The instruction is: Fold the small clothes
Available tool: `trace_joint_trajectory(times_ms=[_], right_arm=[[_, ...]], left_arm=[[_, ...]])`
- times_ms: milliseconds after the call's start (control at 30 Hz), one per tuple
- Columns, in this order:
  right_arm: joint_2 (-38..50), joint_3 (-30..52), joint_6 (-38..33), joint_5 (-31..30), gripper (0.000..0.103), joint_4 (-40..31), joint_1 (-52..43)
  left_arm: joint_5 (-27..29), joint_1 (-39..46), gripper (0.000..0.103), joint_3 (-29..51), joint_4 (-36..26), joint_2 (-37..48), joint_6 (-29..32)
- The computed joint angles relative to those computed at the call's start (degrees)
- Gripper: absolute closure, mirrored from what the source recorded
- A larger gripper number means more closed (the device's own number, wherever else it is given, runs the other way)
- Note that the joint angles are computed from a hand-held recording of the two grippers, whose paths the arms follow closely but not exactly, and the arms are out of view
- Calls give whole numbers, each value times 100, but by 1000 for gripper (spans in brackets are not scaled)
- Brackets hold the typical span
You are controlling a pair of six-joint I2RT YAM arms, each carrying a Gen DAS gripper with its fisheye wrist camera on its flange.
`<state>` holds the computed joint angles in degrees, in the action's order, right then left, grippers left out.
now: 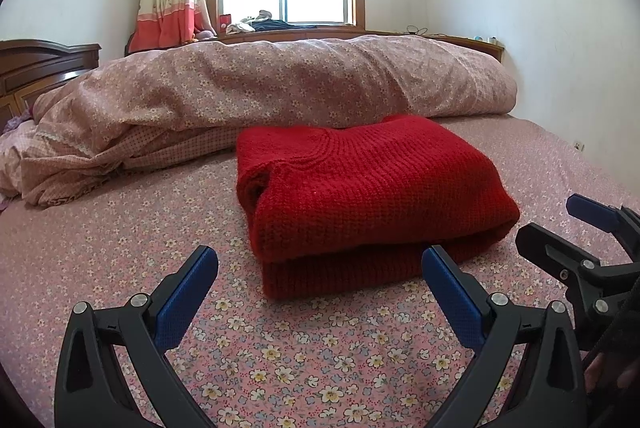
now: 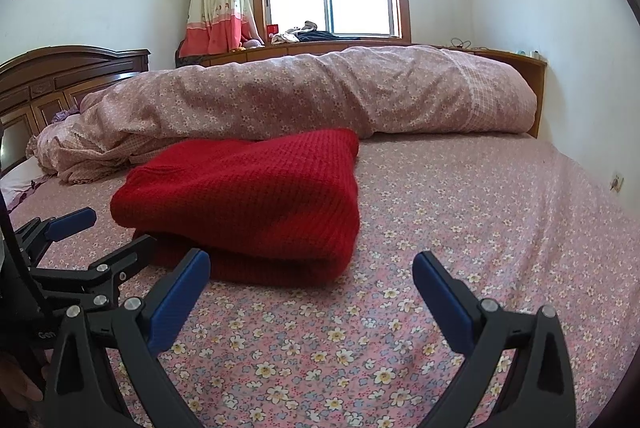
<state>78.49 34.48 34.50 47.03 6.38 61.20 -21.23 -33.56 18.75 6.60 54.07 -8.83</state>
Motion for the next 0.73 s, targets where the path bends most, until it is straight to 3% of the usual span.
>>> trace_joint_trajectory(times_ms=[733], right_arm=[[-6, 51, 122, -88, 0, -165, -77]], left_arm=[[-188, -130, 4, -38, 75, -4, 95]])
